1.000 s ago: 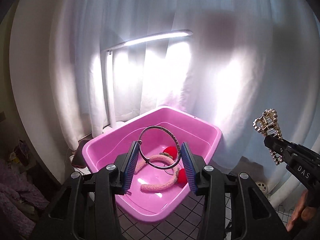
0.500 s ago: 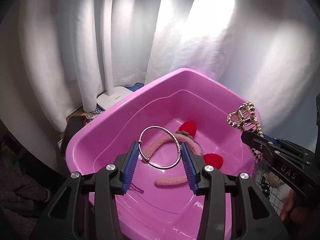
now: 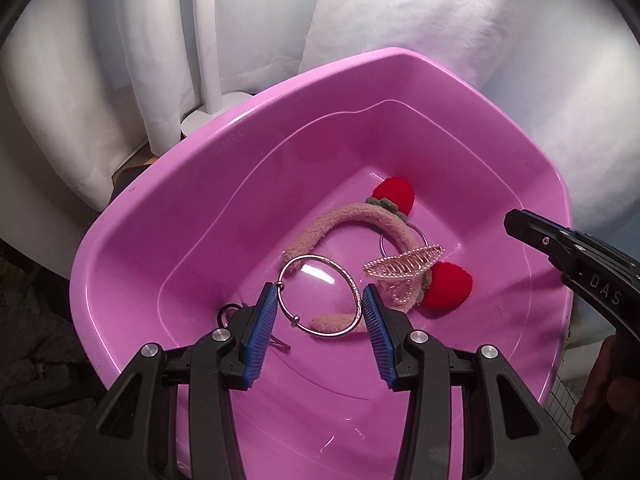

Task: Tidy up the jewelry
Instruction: 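Open both tools to drop the bangle and pearl clip into the basin, then move both open tools away from the basin back over the table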

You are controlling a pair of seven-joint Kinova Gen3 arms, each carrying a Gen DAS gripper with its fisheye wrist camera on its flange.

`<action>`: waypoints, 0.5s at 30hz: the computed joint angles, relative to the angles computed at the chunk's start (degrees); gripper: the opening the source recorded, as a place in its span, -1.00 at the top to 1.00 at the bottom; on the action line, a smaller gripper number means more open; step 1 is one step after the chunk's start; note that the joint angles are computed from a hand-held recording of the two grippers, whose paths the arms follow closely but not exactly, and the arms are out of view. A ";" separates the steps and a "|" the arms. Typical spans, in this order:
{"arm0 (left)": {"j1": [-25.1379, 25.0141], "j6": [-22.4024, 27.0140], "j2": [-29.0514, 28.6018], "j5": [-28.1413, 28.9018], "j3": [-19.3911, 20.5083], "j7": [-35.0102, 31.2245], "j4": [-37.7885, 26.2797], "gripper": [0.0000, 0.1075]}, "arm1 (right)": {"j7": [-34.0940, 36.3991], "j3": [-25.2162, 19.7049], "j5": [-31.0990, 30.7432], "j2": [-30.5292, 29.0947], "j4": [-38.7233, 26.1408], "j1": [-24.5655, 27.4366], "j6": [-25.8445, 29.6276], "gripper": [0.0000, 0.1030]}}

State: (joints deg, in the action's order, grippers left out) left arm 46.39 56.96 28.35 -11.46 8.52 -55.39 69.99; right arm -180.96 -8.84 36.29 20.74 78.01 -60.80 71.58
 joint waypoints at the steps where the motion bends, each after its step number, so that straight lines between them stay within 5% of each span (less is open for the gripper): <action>1: -0.12 0.39 0.18 0.13 0.05 -0.12 -0.41 0.16 | -0.21 0.11 0.27 -0.02 -0.16 -0.19 0.40 0.38; 2: -0.08 0.43 0.13 0.09 0.01 -0.14 -0.45 0.10 | -0.42 0.27 0.74 0.01 -0.25 -0.31 0.65 0.08; 3: 0.24 0.20 -0.15 -0.33 -0.05 -0.25 -0.30 -0.08 | -0.68 0.34 1.20 -0.05 -0.27 -0.54 0.94 -0.01; 4: 0.96 0.07 -0.34 -1.36 -0.35 -0.12 -0.40 -0.18 | -0.87 0.34 1.61 -0.13 -0.24 -0.69 1.08 -0.04; 6: 3.37 -0.21 -1.01 -4.68 -1.87 2.39 -0.09 -0.71 | -1.15 0.23 2.18 -0.26 -0.10 -1.04 1.84 -0.04; 15: 2.64 0.36 -1.25 -5.25 -0.83 3.76 -0.72 -0.72 | -3.83 -1.06 4.61 -1.47 0.24 -2.89 5.20 -0.04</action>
